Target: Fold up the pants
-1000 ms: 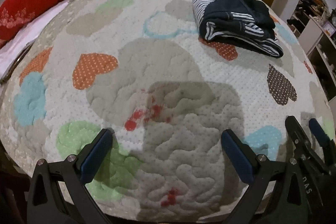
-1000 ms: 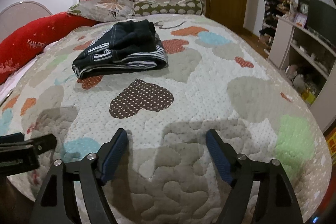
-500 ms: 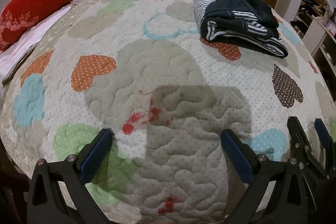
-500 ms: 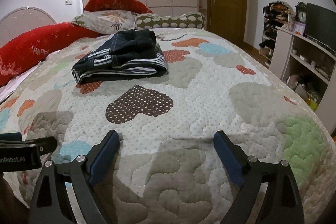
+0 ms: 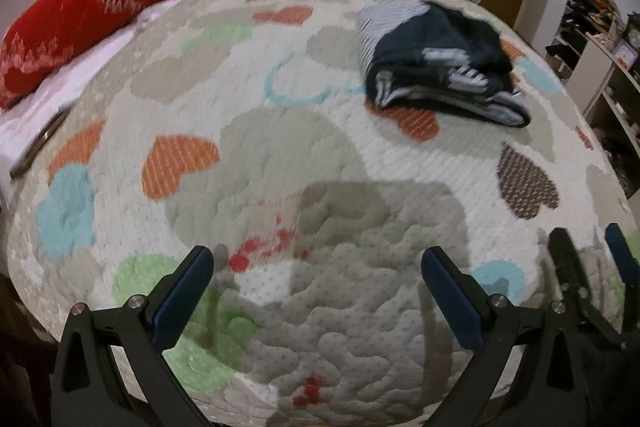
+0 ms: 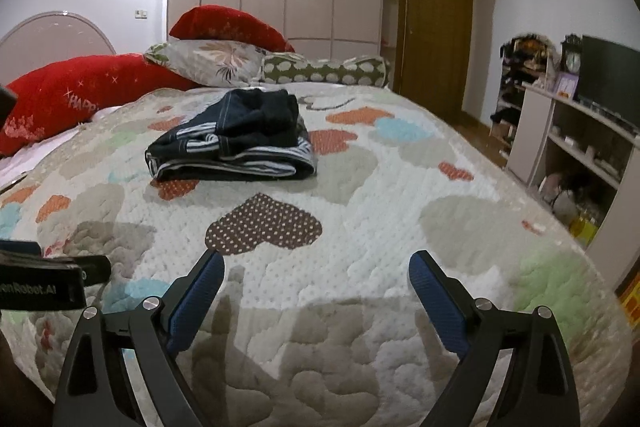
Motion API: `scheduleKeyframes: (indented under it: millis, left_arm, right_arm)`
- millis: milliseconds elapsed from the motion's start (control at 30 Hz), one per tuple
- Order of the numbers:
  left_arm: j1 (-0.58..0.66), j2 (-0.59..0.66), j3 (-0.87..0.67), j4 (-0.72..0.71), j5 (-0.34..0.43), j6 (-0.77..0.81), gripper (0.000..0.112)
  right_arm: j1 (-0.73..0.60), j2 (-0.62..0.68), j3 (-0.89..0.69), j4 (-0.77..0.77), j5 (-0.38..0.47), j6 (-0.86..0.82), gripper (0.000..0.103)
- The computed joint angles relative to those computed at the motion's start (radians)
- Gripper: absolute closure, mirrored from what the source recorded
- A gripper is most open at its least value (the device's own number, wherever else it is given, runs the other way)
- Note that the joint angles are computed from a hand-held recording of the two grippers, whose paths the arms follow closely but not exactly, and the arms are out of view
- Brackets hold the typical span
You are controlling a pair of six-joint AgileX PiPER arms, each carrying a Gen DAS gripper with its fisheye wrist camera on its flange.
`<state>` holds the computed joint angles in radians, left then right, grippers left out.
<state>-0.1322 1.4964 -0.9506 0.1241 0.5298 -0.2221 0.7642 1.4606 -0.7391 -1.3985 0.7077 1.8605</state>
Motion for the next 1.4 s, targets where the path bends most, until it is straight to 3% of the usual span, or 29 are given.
scheduleKeyframes:
  millis: [133,267,400,733,1067,1400]
  left_arm:
    - [-0.032,-0.049,-0.007,0.049,-0.025,0.006,0.009]
    - [-0.027,-0.027,-0.082,-0.125,0.032,0.231,0.009]
    - [-0.008,0.028,-0.143,-0.243,0.109,0.321,0.009]
    - [-0.083,0.007,-0.088,-0.075,0.064,0.163,0.009]
    - [-0.052,0.058,-0.115,-0.11,0.107,0.184,0.009]
    - [-0.033,0.069,-0.116,-0.121,0.102,0.184,0.009]
  right_arm:
    - [-0.006,-0.007,-0.008,0.025,0.007,-0.026,0.007]
    - [-0.039,-0.035,-0.014,0.035,0.011,-0.048,0.007]
    - [-0.116,-0.039,-0.046,0.081,-0.059,-0.118,0.007]
    - [-0.153,-0.015,-0.081,0.153,-0.097,-0.204,0.007]
    - [-0.149,0.012,-0.097,0.166,-0.099,-0.228,0.007]
    - [-0.141,0.013,-0.092,0.164,-0.095,-0.225,0.007]
